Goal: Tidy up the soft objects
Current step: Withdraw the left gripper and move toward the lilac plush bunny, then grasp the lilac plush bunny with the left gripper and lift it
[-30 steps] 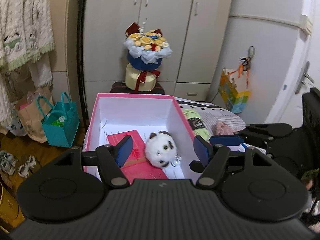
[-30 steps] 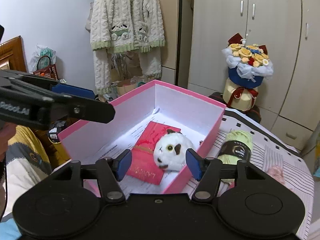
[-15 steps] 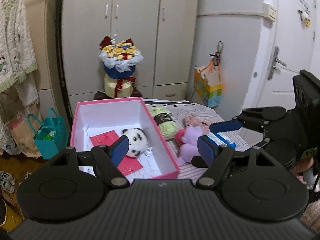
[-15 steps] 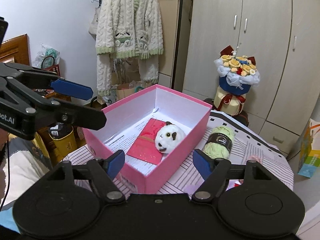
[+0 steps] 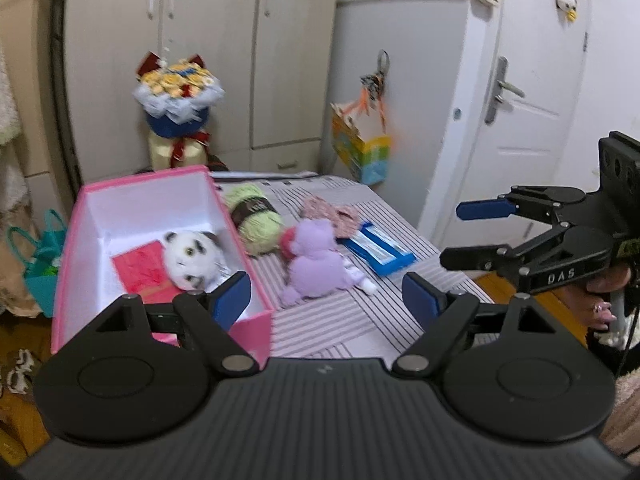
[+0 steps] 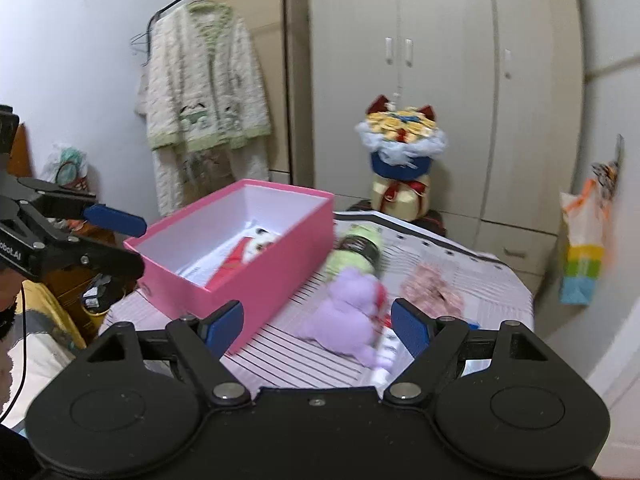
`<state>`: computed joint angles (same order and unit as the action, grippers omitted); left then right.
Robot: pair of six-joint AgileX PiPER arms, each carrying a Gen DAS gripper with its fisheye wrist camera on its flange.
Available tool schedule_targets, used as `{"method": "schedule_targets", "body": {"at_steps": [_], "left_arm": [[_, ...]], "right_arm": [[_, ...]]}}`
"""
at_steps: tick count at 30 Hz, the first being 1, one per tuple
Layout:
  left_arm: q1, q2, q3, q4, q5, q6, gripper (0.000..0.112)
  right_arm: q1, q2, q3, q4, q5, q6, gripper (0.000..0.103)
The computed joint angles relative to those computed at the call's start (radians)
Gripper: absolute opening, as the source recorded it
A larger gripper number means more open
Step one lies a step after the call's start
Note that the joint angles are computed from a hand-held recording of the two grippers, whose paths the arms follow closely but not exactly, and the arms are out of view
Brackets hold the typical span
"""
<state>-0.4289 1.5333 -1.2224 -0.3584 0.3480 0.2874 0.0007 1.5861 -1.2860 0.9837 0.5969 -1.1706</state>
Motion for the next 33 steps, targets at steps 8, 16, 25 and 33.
{"method": "schedule_targets", "body": {"at_steps": [8,16,25,33], "left_arm": [[-0.077,0.14,-0.09,0.095,-0.02,-0.107,0.081],[-0.132,0.316,-0.218,0.244,-0.035,-0.281,0.077],[-0.166,0.527,-0.434,0.686,0.007,-0.747,0.076],[-0.162,0.68,-0.633,0.838,0.09,-0.929,0.076]], "right_arm": [[-0.093,0.044,0.084,0.172,0.04,-0.226,0.084],[-0.076,0.167,0.114,0.374,-0.016,-0.517,0.084],[0.005,0.336,0.02,0.55,-0.111,-0.739,0.084],[0.068,0.468,-0.149,0.426,-0.156,-0.544,0.084]]}}
